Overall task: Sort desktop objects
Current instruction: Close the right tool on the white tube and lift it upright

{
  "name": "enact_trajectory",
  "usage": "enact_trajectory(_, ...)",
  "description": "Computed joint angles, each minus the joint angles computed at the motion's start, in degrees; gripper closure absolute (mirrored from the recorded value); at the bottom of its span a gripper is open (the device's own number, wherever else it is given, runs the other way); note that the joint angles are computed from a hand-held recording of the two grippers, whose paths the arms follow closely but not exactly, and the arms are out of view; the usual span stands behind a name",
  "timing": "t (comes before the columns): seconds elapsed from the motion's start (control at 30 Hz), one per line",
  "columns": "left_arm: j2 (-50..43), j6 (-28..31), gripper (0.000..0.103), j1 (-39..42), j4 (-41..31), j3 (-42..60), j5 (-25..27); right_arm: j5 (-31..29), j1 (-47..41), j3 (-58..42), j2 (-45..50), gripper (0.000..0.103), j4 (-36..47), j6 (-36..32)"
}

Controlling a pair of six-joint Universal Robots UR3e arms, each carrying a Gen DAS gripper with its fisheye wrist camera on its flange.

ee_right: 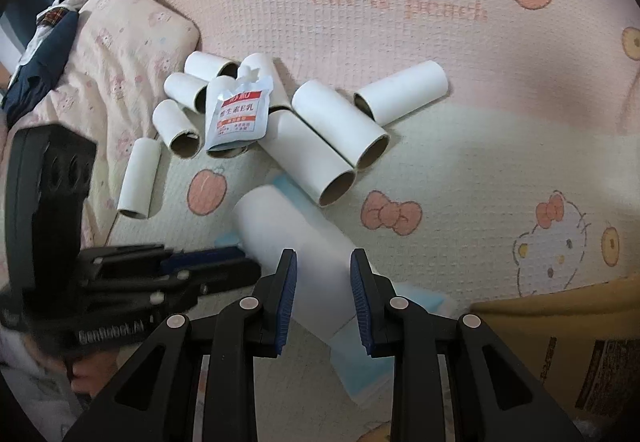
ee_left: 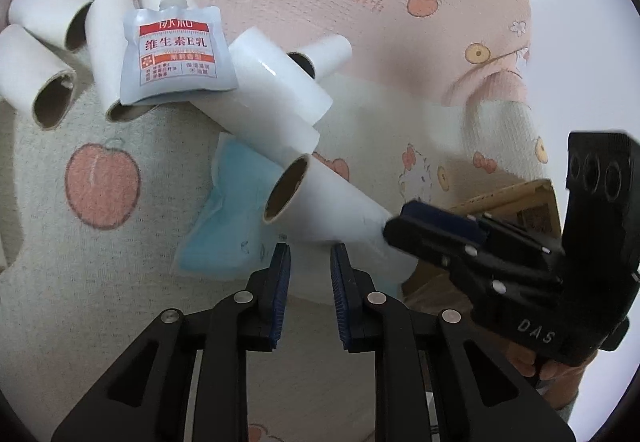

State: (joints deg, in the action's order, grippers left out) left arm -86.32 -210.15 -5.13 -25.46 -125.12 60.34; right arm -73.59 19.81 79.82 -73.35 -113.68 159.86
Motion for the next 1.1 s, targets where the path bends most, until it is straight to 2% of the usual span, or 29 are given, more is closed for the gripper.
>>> enact_trajectory(0.1, -0.9, 1.1, 0.076, 2.4, 0.4, -0.3, -2.8, 2.1, -1.2, -1.3, 0.6, 0.079, 2.9, -0.6)
enact_trajectory(0.23, -1.6, -0.7, 0.062, 5.7, 4.6, -3.0, -8.1, 3.4, -1.2, -2.6, 1.2, 0.079, 5.4, -1.3)
enact_trajectory(0.4, -3.0, -0.3, 0.057, 5.0, 4.8, -1.1, -6.9, 4.1, 0.2, -4.5, 2.6, 0.078, 7.5, -1.2)
enact_trajectory(0.53, -4.6, -1.7, 0.057, 5.0, 5.0, -0.2, -6.6, 3.9, 1.3, -4.8, 3.7, 0.073, 7.6, -0.4)
enact_trajectory(0.9, -4.6, -0.3, 0.06, 6.4, 5.2, -1.4, -9.6, 6.6, 0.4, -2.2, 4.5, 0.062, 4.5, 3.1)
enact_trajectory(1.1, -3.4, 0.9, 0.061, 6.5, 3.9, -1.0, -9.6, 7.8, 0.1, 2.6, 2.8, 0.062, -1.0, 5.9)
